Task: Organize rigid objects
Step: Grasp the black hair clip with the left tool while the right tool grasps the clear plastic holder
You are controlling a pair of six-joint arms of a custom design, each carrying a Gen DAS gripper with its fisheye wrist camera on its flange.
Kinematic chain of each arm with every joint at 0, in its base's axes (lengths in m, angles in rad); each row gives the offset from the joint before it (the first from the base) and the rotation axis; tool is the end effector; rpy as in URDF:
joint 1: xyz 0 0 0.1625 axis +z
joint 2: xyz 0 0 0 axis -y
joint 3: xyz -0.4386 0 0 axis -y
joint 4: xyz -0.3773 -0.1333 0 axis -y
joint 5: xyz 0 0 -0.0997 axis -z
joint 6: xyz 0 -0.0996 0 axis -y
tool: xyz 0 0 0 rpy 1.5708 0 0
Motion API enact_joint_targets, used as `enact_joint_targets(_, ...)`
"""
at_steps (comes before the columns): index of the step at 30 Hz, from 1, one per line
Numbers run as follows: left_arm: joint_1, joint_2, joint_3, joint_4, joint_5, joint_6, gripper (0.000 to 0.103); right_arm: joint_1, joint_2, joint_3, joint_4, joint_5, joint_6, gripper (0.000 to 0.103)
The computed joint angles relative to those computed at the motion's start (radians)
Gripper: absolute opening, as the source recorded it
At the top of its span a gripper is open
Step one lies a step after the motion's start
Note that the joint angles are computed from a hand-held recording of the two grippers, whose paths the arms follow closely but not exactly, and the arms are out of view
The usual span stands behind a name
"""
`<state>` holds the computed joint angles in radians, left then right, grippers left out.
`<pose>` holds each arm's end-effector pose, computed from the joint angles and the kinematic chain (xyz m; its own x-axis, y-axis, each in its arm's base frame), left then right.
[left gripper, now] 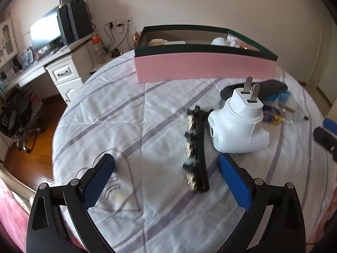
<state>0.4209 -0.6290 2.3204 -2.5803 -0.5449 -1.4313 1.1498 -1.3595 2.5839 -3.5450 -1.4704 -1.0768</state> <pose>-0.2340 -0.3441 -0.0569 -0.6628 -0.2177 -0.7165 0.3760 0.7307 -0.5699 -0.0166 -0.3877 0.2319 -0.7071 -0.4248 0.5652 -0.6823 0.6198 -0.3877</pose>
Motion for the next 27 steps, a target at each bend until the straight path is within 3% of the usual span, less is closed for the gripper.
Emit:
enact_joint_targets(2, 0.01, 0.001, -0.011, 0.014, 0.011, 0.022, 0.09, 0.021, 0.025, -0.021, -0.003, -0.033, -0.004, 0.103)
enact_joint_targets(3, 0.017, 0.007, -0.009, -0.028, 0.013, 0.065, 0.086, 0.037, 0.043, -0.035, -0.004, -0.059, -0.007, 0.103)
enact_joint_targets(5, 0.025, 0.016, 0.011, -0.141, 0.017, 0.137, 0.068, 0.062, 0.068, -0.059, 0.001, -0.094, -0.016, 0.103)
enact_joint_targets(11, 0.008, 0.028, 0.029, -0.19, 0.029, 0.172, 0.037, 0.151, 0.122, -0.136, 0.079, -0.204, -0.069, 0.103)
enact_joint_targets(13, 0.001, 0.024, 0.033, -0.172, 0.029, 0.158, 0.034, 0.167, 0.138, -0.152, 0.094, -0.215, -0.088, 0.101)
enact_joint_targets(15, -0.01, 0.019, 0.042, -0.151, 0.027, 0.127, 0.032, 0.175, 0.147, -0.164, 0.111, -0.216, -0.097, 0.091)
enact_joint_targets(16, -0.016, 0.016, 0.05, -0.153, 0.025, 0.108, 0.032, 0.175, 0.145, -0.171, 0.141, -0.216, -0.096, 0.079)
enact_joint_targets(17, -0.018, 0.013, 0.055, -0.151, 0.023, 0.094, 0.032, 0.174, 0.139, -0.179, 0.182, -0.217, -0.09, 0.061)
enact_joint_targets(18, -0.024, 0.01, 0.059, -0.137, 0.02, 0.077, 0.032, 0.172, 0.141, -0.177, 0.182, -0.219, -0.088, 0.052)
enact_joint_targets(20, -0.034, 0.003, 0.062, -0.104, 0.014, 0.04, 0.032, 0.162, 0.142, -0.158, 0.147, -0.206, -0.093, 0.053)
enact_joint_targets(27, -0.056, -0.013, 0.083, -0.1, -0.011, 0.022, 0.032, 0.103, 0.037, -0.094, 0.22, -0.152, -0.059, 0.053)
